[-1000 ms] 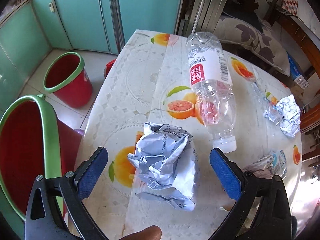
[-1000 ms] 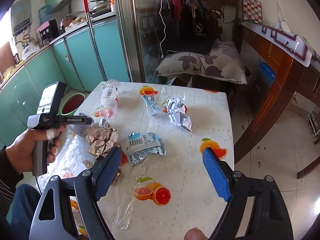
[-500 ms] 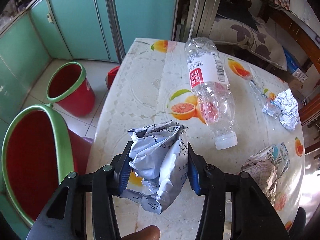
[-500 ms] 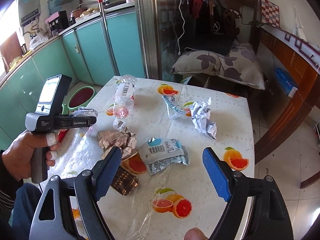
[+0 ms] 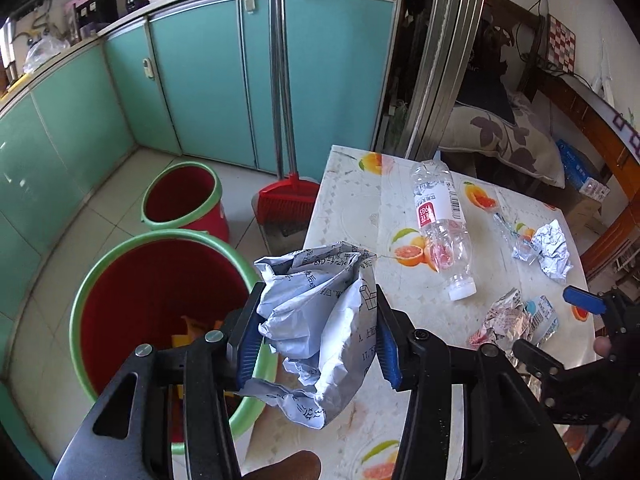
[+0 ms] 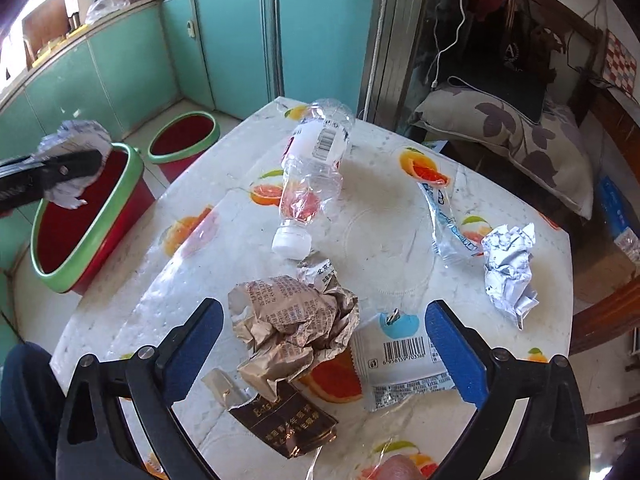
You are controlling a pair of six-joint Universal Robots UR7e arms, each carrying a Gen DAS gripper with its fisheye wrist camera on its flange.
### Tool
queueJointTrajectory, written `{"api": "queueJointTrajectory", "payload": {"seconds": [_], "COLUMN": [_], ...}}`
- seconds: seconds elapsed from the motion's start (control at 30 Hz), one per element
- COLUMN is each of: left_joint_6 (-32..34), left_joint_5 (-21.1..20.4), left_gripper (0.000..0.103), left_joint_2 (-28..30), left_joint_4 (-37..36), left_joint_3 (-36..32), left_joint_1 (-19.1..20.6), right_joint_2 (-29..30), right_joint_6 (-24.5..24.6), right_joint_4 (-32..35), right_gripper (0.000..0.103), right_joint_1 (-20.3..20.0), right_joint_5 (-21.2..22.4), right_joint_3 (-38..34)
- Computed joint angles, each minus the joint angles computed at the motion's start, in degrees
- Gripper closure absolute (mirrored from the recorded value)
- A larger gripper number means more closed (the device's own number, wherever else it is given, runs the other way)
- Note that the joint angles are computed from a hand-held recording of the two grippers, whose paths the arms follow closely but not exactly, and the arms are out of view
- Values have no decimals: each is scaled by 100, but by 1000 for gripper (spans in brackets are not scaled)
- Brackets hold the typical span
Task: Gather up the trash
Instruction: 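Carry the silver foil toward the red bucket with the left tool while the right tool grasps crumpled brown paper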
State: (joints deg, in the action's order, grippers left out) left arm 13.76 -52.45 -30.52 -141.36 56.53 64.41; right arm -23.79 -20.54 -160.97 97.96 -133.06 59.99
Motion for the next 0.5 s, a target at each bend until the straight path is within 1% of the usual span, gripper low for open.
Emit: {"api": "queueJointTrajectory", "payload": {"seconds": [0.17,0.3,0.4,0.5], "left_joint_6": [36,71,91,82], "left_joint_5": [-50,-98,-135,-171], "left_gripper": [55,55,55,55], "left_joint_2": [-149,-205,-257,-304], "left_joint_4": [-170,-206,-231,-276], "left_joint_3": [160,216,290,361], "left_joint_1": [30,55,60,56], "right_joint_2": [459,676,620,593], "right_joint_6": [-108,-68,328,401], "right_joint_4": [442,748,1187,1031], "right_gripper": [1,1,1,3], "right_joint_1": [-62,-84,-145,-167], "right_joint_5": [-249,-496,-310,-341], "right_joint_3": [-664,-980,-1003,-931]}}
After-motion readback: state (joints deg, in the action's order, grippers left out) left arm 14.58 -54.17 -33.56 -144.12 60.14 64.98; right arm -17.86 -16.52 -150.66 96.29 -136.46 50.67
